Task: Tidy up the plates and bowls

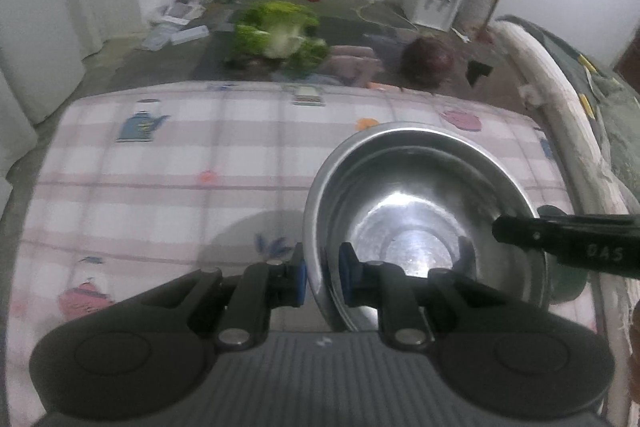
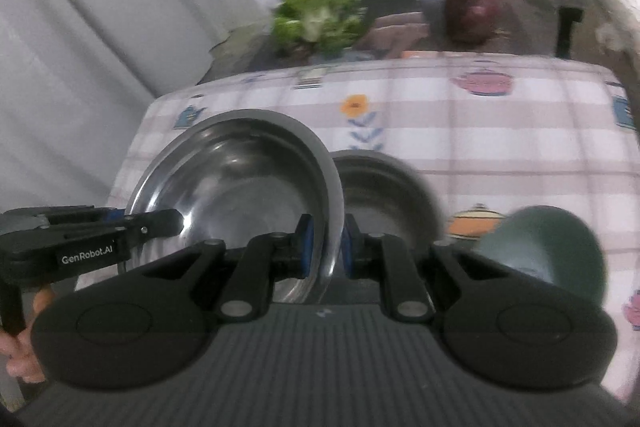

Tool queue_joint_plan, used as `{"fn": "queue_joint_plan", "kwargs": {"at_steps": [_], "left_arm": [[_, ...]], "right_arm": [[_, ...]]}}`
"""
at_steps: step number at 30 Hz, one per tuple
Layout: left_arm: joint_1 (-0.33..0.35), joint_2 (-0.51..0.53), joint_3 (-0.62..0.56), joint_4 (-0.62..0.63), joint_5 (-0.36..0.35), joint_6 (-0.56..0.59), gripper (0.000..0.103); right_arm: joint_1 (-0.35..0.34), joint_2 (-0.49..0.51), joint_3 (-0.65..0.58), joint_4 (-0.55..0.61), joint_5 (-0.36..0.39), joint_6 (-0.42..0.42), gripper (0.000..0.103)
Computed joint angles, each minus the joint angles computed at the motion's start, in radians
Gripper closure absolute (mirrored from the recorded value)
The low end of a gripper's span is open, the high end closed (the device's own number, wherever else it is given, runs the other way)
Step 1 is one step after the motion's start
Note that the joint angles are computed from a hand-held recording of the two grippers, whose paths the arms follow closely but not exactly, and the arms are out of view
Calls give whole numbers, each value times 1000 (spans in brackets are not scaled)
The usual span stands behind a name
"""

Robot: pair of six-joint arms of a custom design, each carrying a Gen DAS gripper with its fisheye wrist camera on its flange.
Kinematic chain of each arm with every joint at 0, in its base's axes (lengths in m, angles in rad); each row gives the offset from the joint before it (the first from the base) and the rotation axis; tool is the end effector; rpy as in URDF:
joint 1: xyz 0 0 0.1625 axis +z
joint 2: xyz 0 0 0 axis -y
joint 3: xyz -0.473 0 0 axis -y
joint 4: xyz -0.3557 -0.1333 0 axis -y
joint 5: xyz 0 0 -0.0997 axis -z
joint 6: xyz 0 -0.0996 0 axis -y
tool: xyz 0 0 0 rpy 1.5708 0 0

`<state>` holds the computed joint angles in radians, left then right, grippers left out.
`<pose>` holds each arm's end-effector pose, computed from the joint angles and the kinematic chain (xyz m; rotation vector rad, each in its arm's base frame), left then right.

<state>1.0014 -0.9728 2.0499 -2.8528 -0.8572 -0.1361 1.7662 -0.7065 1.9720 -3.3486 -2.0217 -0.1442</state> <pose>-0.1281 -0.5684 0.1868 0.4408 2.4454 -0.5593 0.2042 -0.5687 0.1010 0.2878 -2.6108 0.7018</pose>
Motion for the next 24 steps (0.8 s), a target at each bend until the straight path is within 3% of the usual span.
{"fn": "queue_joint_plan", "kwargs": {"at_steps": [9, 16, 24], "left_arm": [[24, 97, -51, 31, -9, -10, 85], [40, 107, -62, 58, -23, 5, 83], [46, 111, -59, 34, -40, 45, 83]], "right_arm": [[-63, 4, 20, -30, -26, -27, 88], [-54, 41, -10, -40, -71, -80, 86], [-44, 65, -24, -77, -131, -136, 78]]}}
